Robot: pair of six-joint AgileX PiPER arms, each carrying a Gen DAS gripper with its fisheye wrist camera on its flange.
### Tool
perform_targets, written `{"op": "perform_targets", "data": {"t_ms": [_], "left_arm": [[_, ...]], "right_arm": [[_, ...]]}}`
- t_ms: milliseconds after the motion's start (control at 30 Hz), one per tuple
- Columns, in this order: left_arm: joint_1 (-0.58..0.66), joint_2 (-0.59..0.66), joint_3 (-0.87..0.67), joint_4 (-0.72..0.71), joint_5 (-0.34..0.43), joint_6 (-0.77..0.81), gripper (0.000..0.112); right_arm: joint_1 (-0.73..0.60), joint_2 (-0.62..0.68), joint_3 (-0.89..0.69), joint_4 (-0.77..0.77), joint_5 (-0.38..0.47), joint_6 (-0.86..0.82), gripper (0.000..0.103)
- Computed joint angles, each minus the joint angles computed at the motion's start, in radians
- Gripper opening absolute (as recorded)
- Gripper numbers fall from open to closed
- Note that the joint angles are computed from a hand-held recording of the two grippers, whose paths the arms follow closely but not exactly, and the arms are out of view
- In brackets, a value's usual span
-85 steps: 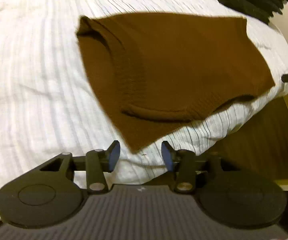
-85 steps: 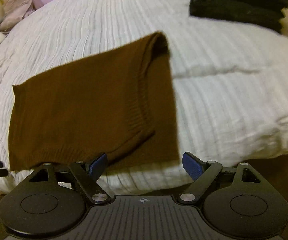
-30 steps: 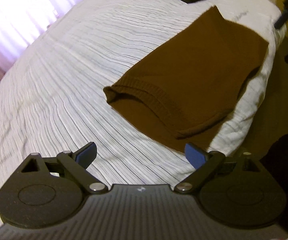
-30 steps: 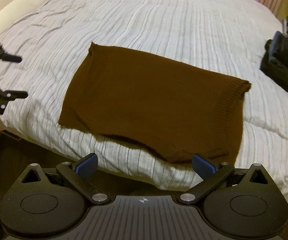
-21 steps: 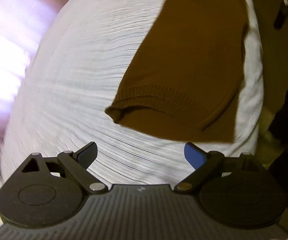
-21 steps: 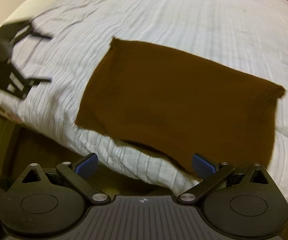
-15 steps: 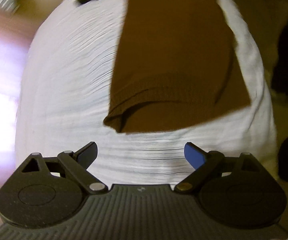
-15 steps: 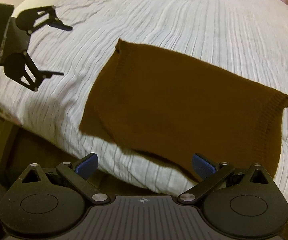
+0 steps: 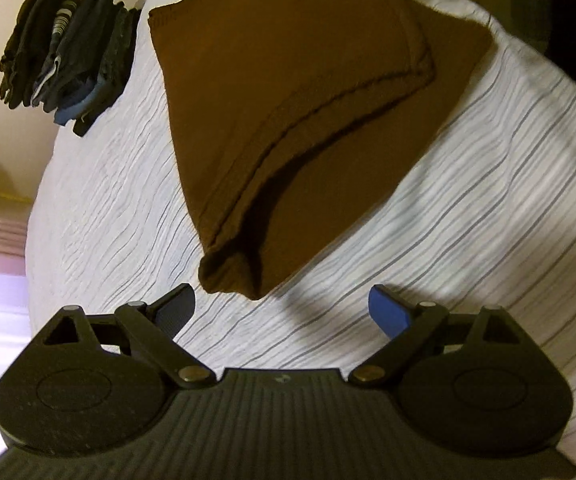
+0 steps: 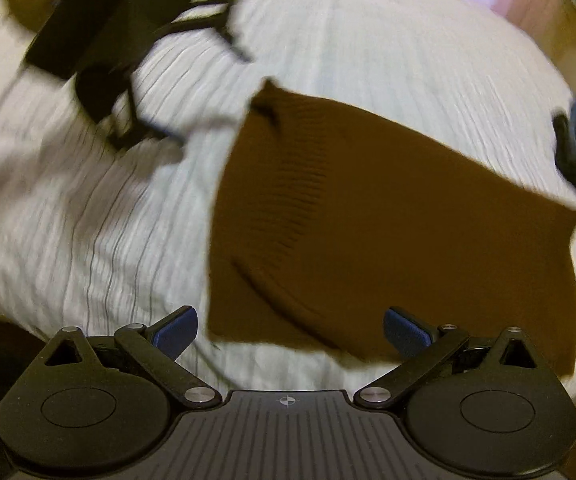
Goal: Fold clothes
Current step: 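Move both grippers over the side edge of the folded brown vest, then grasp the vest side edge with both grippers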
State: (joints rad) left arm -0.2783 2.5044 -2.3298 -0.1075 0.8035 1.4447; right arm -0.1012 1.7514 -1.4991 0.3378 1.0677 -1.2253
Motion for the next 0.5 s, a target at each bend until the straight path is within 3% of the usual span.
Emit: {"op": "perform_targets", "data": {"t_ms": [100, 267, 333, 433, 500], "left_arm": [[0.023, 0.033, -0.031, -0.069, -0.014, 0.066, 0.092], [0.049, 0.019, 0.062, -0.228, -0.122, 0.26, 0.095], [0.052, 0.023, 0.071, -0.274, -0.149, 0.336, 0.097], [0.048, 0.077, -0.015, -0.292, -0.136, 0.391, 0.099], [0.044, 0.137, -0.131, -0.283, -0.093, 0.401, 0.099]], "right_arm": [[0.094, -0.052, 0.193, -0.046, -0.243, -0.025, 0.102], [0.178, -0.041, 0.373, -0.086, -0.55, -0.058, 0.102], [0.177, -0.028, 0.377, -0.08, -0.594, -0.075, 0.097], [0.173, -0.011, 0.36, -0.086, -0.621, -0.071, 0.07], [0.164, -0.005, 0.331, -0.101, -0.598, -0.051, 0.06]]}}
